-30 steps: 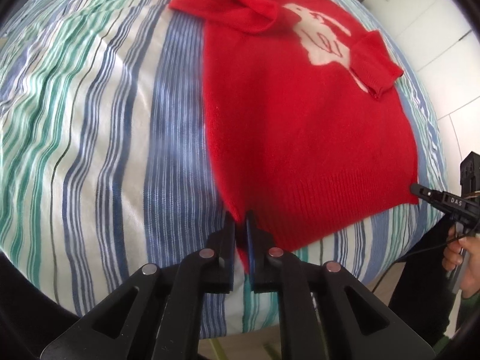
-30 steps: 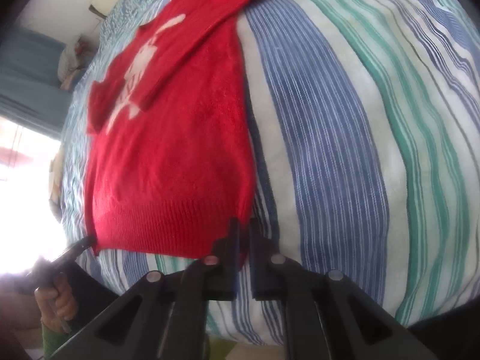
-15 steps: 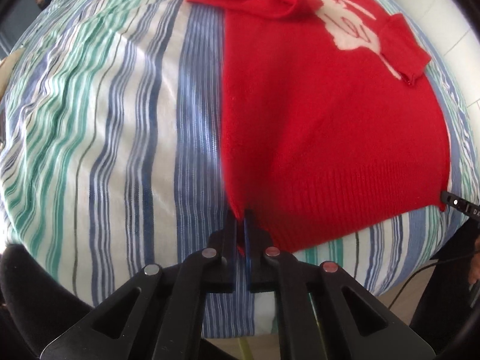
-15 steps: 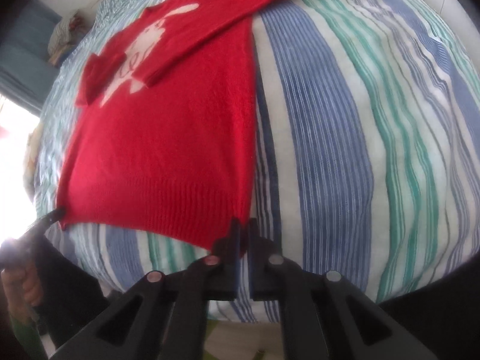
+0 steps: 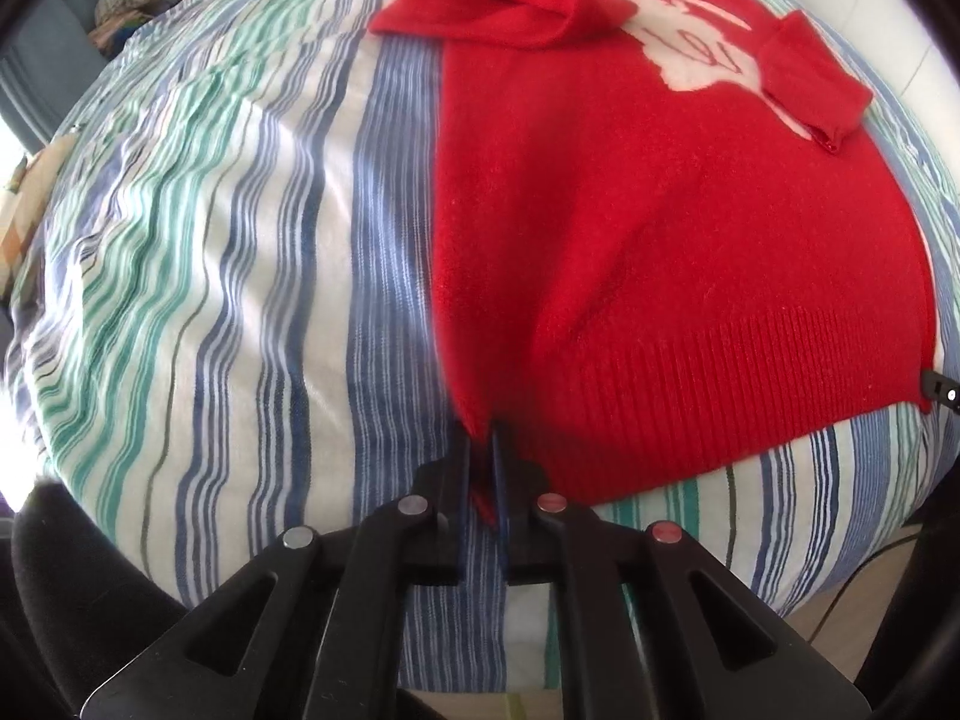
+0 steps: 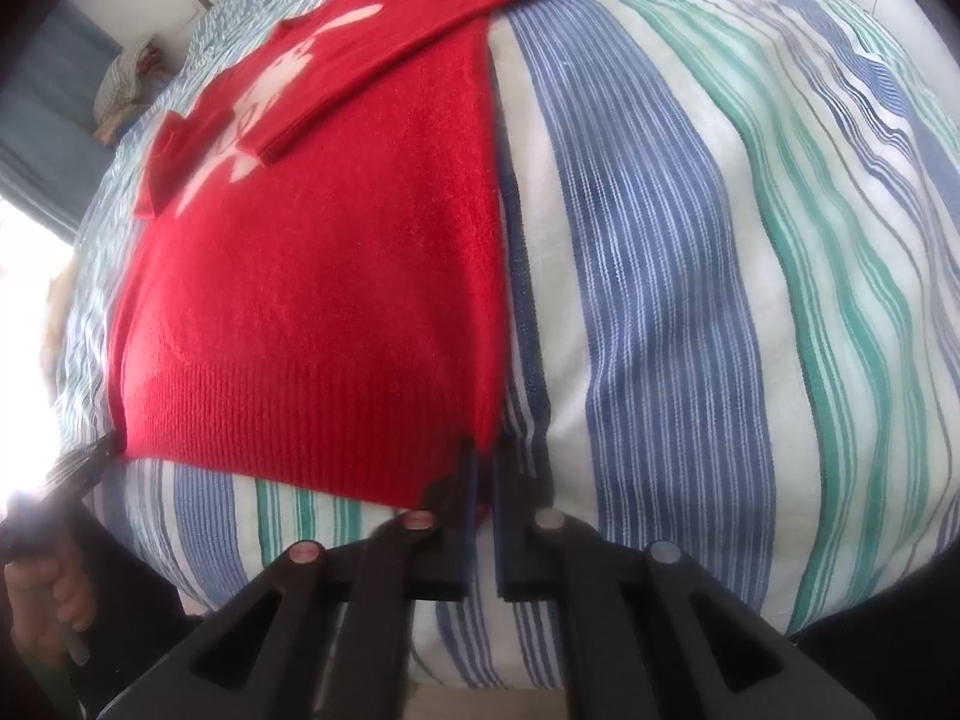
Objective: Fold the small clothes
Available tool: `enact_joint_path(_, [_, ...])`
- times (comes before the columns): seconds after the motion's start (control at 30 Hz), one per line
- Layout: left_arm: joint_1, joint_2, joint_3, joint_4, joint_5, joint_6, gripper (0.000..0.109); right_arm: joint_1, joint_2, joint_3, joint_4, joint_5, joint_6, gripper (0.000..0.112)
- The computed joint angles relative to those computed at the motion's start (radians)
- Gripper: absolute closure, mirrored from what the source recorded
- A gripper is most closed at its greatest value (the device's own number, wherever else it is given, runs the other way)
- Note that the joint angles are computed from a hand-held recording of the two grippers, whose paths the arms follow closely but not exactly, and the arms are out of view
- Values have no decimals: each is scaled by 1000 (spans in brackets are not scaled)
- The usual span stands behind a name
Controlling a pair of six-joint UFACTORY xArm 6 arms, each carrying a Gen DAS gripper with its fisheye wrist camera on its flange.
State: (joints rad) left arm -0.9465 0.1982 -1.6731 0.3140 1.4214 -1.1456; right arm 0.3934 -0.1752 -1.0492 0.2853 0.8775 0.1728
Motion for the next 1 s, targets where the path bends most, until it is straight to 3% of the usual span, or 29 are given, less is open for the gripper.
enact_joint_path(0.03, [-5, 14, -31, 2, 38, 5, 88, -1, -10, 6, 5, -3, -10, 105])
enact_joint_path(0.07, [-11, 30, -65, 5, 86, 7, 70, -14, -43, 28, 8, 12, -29, 101])
enact_joint_path(0.1, [-21, 47, -104, 7, 141, 5, 44, -19, -56, 30, 4, 29, -35, 90])
enact_joint_path(0.17, [-34, 62, -154, 8, 217, -2, 28, -36, -74, 18, 5, 80, -59, 74])
enact_joint_path(0.3, [-62, -26, -101, 10, 211, -70, 29, -68, -110, -35, -87, 173, -121, 71])
enact_joint_path(0.43, [-70, -92, -51, 71, 216, -160, 29, -46, -54, -202, -268, 65, -260, 67])
enact_joint_path(0.5, [-56, -123, -14, 89, 189, -202, 29, -26, 48, -334, -233, 20, -377, 47])
enact_joint_path(0.57, [-40, -127, -16, 90, 179, -225, 29, 4, 181, -475, -134, 30, -539, 41])
enact_joint_path(0.67, [-49, -127, -33, 104, 181, -253, 29, 58, 369, -633, -34, 46, -699, 42])
enact_joint_path(0.8, [-65, -131, -36, 86, 228, -263, 28, 112, 598, -793, -138, 72, -619, 47])
enact_joint_path(0.83, [-69, -140, -25, 79, 239, -270, 28, 104, 624, -812, -121, 82, -595, 52])
enact_joint_path(0.87, [-72, -148, -13, 71, 250, -280, 28, 94, 617, -798, -92, 58, -575, 74])
enact_joint_path(0.9, [-71, -154, -2, 58, 258, -287, 29, 78, 609, -801, -72, 52, -550, 106])
enact_joint_path(1.0, [-68, -166, 18, 31, 261, -293, 29, -19, 554, -792, 44, -4, -480, 105])
